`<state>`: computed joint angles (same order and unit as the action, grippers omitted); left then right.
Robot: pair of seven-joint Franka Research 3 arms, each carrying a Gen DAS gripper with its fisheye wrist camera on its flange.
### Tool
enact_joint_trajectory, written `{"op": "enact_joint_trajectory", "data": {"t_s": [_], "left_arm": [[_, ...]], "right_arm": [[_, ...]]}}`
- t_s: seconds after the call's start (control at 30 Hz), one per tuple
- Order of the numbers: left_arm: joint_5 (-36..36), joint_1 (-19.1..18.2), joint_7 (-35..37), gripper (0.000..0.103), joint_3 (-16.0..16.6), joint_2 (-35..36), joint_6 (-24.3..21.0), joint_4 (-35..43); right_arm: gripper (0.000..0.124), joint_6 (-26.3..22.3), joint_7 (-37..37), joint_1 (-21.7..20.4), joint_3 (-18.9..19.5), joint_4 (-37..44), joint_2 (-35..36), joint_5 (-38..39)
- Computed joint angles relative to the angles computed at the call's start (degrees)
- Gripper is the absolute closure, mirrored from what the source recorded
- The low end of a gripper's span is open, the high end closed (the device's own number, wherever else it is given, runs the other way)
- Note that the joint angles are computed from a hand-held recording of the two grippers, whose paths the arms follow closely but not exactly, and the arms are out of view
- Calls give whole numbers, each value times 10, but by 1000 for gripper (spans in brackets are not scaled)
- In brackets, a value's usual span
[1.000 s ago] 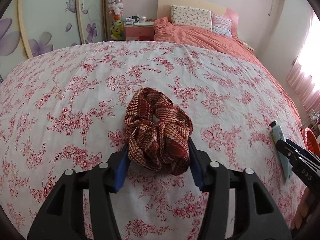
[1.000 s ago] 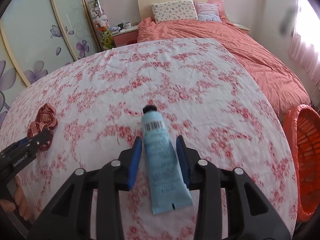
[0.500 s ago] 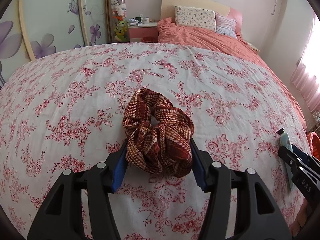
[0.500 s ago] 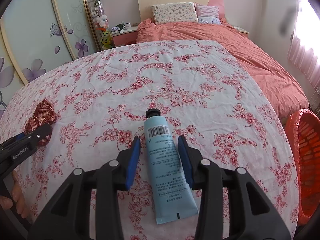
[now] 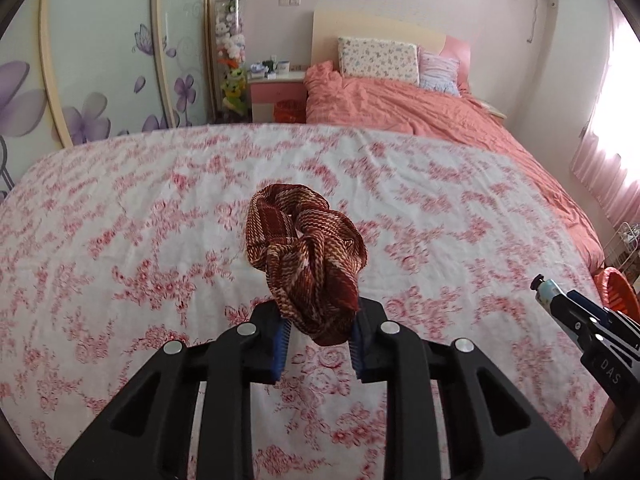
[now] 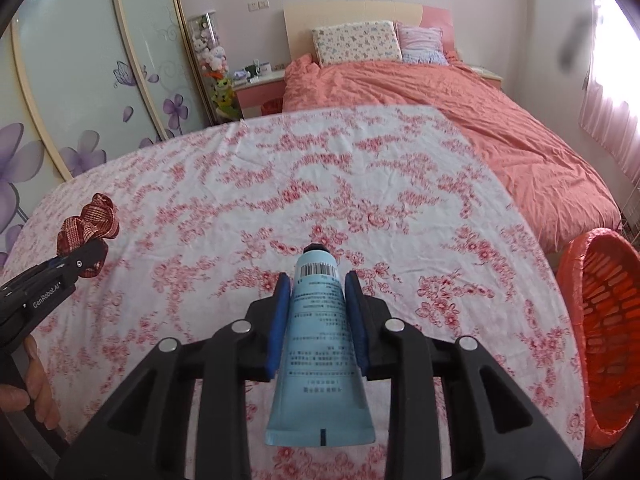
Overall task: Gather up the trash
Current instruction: 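Carry the plaid scrunchie and blue tube over the orange basket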
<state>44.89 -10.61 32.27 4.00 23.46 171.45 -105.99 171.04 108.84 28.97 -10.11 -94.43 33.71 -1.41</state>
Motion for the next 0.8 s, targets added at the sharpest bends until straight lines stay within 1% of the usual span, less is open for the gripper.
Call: {"op": "enact_joint_trajectory", "data": {"t_s": [0.1, 0.23, 0.33, 0.5, 0.63, 0.7, 0.8], "left_arm": [[20, -13, -19, 78, 11, -14, 6, -8], [46, -21, -42, 78, 13, -29, 10, -14], [71, -25, -59, 78, 12, -40, 16, -17], [104, -26, -82, 78, 3, -52, 18, -19], [122, -25, -93, 78, -8, -59, 21, -19], [129, -26, -96, 78, -13, -62, 23, -19], [136, -28, -99, 78, -21, -65, 31, -20]], "right_arm": [[96, 21, 8, 14, -15, -28, -22, -7], [96, 47, 16, 27, -30, -61, -51, -8], [96, 67, 28, 53, -61, -84, -70, -16], [96, 99, 45, 105, -120, -119, -97, -24], [96, 123, 48, 158, -177, -150, -117, -16], [96, 137, 45, 189, -211, -169, -126, -6], [96, 156, 40, 247, -273, -198, -137, 13]]}}
